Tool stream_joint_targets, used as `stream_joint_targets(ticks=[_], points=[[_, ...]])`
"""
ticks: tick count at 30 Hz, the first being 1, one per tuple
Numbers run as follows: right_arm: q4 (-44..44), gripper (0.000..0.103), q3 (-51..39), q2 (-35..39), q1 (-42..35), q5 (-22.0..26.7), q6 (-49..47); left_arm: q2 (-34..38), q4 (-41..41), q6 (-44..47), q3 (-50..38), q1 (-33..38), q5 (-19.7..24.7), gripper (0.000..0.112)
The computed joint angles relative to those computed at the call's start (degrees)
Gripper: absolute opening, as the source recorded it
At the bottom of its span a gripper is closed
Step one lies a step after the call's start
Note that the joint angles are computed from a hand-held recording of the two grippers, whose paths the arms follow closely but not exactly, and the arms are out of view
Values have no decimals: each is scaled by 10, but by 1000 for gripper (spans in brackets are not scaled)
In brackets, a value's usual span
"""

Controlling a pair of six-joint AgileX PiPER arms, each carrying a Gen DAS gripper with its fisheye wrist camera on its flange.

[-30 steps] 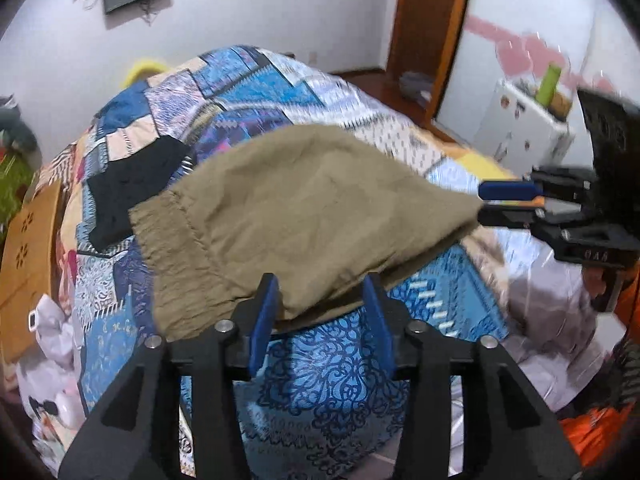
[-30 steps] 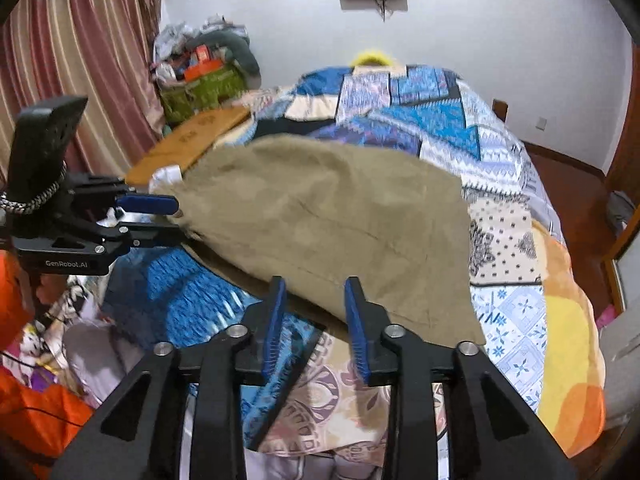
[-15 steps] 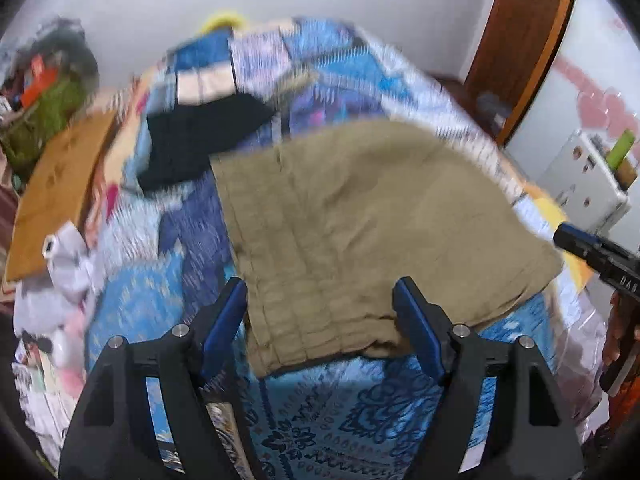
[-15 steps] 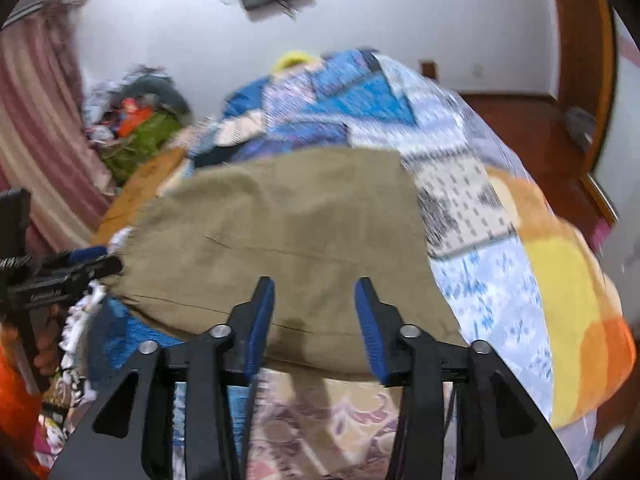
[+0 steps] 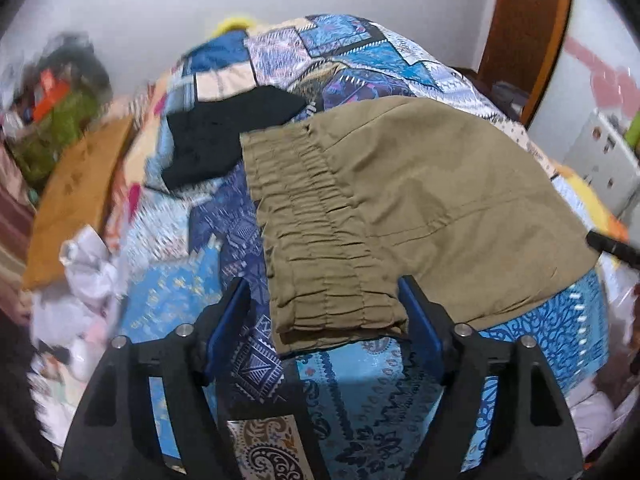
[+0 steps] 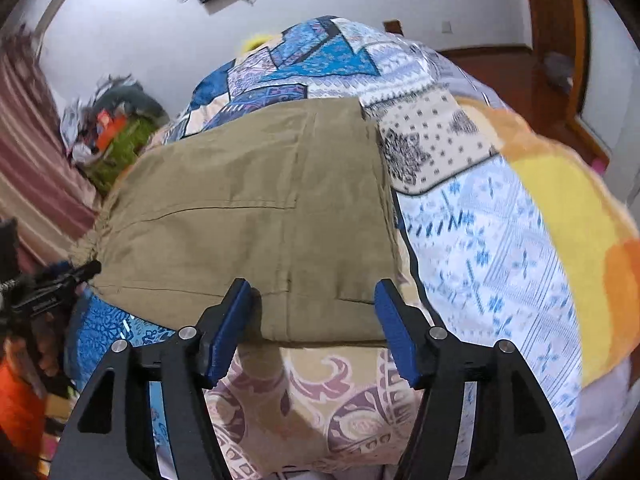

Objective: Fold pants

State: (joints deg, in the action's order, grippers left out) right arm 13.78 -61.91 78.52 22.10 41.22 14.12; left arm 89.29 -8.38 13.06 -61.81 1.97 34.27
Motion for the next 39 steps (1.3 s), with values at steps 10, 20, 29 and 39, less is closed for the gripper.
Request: stream_joint_targets(ticks=[10,20,29,39], points=[[-99,63,-87,20,25,64,35,-15,29,-23,-49,-7,38,86],[-119,81,-207,85,-2,55,5,92,1,-56,-241,48,95,94],[-51,81,-355,230,-50,67,-74,237,62,-116,-416,49,144,94],[-3,81,-748,536,-90,270,-102,339,19,-65,-510,51,204,95]])
